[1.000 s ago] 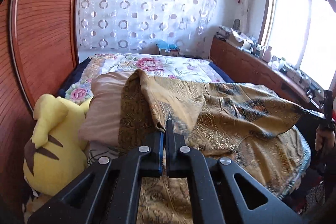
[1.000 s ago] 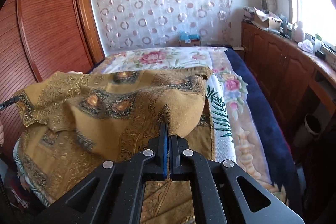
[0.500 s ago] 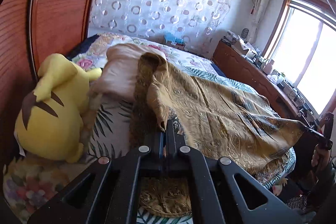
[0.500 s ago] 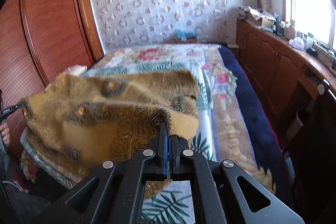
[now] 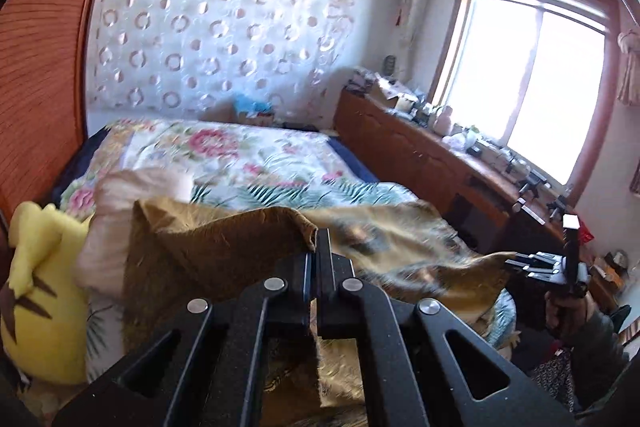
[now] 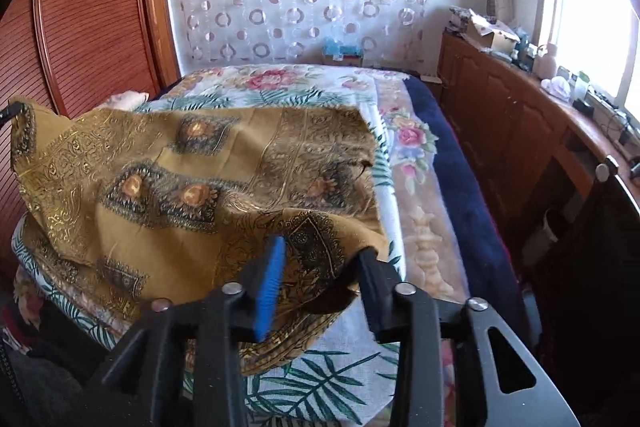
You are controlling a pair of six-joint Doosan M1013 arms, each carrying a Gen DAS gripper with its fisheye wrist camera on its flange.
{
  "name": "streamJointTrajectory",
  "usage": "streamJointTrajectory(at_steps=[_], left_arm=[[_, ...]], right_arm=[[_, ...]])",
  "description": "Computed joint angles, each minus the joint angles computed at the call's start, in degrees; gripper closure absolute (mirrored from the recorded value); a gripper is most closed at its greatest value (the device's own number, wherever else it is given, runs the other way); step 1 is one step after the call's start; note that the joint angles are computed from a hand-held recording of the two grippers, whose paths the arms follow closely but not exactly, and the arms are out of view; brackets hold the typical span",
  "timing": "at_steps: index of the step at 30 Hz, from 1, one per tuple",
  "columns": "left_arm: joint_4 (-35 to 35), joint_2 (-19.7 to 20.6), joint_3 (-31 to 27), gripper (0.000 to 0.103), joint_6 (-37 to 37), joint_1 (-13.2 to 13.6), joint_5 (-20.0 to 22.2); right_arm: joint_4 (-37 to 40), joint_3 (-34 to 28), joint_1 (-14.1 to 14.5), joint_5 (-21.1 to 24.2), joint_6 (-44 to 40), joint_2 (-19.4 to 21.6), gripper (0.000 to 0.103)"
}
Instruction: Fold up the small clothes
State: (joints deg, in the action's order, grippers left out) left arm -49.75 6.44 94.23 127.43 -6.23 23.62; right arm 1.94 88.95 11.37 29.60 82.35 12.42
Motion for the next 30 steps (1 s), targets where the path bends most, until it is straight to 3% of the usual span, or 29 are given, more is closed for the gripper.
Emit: streamJointTrajectory(at_steps=[4,7,11,17,30], left_arm=[[0.0,-1.3,0.8,0.101,-0.8,0.3,-2.6],[6.5,-2.1,3.2,0.101,-9.3,1.8,-3.9],[16.3,-3.0,7.4,0.101,-21.2,3.7,-3.9],[28.8,-2.7,10.8,0.101,-36.9,5.3,-2.5],[37.9,-2.5,12.4,0.099,-44.0,4.3,-2.1]], right_arm=[[-5.0,1.1,0.8,-2.4,4.4,-0.7,0.054],[-15.3,1.7,2.2,-4.4,13.2,-0.8,0.05],[-15.1,2.2,2.6,-5.8,13.6,-0.8,0.047],[-10.4,2.1,2.7,-6.3,9.2,-0.1,0.046],[4.0,-0.1,3.0,-3.8,-6.4,2.1,0.046]])
